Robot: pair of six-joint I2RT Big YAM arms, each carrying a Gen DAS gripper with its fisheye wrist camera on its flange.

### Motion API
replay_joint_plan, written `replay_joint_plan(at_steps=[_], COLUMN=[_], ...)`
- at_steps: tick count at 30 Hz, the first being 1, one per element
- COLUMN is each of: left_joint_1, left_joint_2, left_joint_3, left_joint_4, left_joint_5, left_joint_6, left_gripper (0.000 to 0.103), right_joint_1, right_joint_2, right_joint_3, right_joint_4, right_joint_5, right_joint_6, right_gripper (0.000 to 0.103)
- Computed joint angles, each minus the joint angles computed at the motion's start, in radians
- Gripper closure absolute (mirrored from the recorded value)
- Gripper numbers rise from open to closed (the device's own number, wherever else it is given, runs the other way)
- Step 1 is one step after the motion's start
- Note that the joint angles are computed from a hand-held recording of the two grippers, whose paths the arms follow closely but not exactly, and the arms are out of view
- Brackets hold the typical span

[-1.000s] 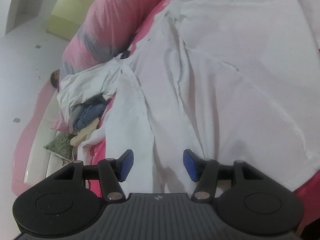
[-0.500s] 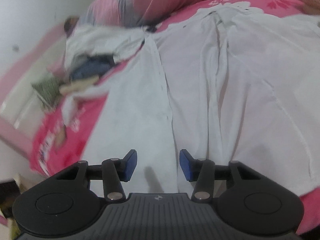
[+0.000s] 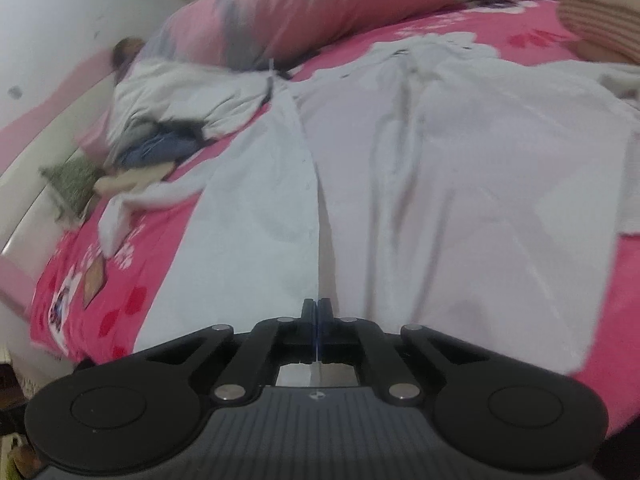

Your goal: Fold clothes

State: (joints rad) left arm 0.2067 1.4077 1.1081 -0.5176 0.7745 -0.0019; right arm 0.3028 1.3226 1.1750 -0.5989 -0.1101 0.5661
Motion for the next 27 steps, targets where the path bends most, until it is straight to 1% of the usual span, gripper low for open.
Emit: replay_joint_plan(at_steps=[3, 7, 12, 16, 18, 20, 22, 23, 26, 27], left_joint_1=[-0.003, -0.023, -0.05, -0.065, -0.074, -0.087, -0.097, -0.107, -0.142, -0.153], left_joint_2=[0.011, 0.024, 0.045, 0.043, 0.031, 0.007, -0.008, -0.013, -0.022, -0.025], left_joint_3=[0.011, 0.026, 0.045, 0.05, 0.048, 0.036, 0.03, 0.029, 0.026, 0.023], left_joint_4=[-0.02, -0.051, -0.081, -0.079, -0.079, -0.072, -0.077, -0.085, -0.094, -0.09], left_joint_5=[0.026, 0.04, 0.013, -0.014, -0.048, -0.1, -0.133, -0.161, -0.249, -0.275], left_joint_6=[0.02, 0.075, 0.098, 0.09, 0.106, 0.142, 0.185, 0.202, 0.24, 0.247], left_gripper=[0.046, 0.046, 0.046, 0.047, 0.047, 0.047, 0.047, 0.047, 0.053, 0.057], right_joint_1=[-0.023, -0.046, -0.054, -0.061, -0.064, -0.063, -0.06, -0.059, -0.059, -0.059], right_joint_2=[-0.015, -0.031, -0.047, -0.055, -0.062, -0.067, -0.07, -0.07, -0.066, -0.064], right_joint_3=[-0.023, -0.044, -0.07, -0.08, -0.086, -0.089, -0.088, -0.086, -0.082, -0.081], right_joint_4=[0.006, 0.012, 0.031, 0.05, 0.075, 0.101, 0.119, 0.124, 0.134, 0.14], right_joint_5=[0.0, -0.001, -0.012, -0.041, -0.066, -0.089, -0.102, -0.107, -0.124, -0.131], right_joint_6=[0.052, 0.103, 0.126, 0.138, 0.149, 0.163, 0.168, 0.169, 0.175, 0.178], right_gripper=[0.103, 0.103, 0.103, 0.103, 0.103, 0.103, 0.103, 0.103, 0.103, 0.103])
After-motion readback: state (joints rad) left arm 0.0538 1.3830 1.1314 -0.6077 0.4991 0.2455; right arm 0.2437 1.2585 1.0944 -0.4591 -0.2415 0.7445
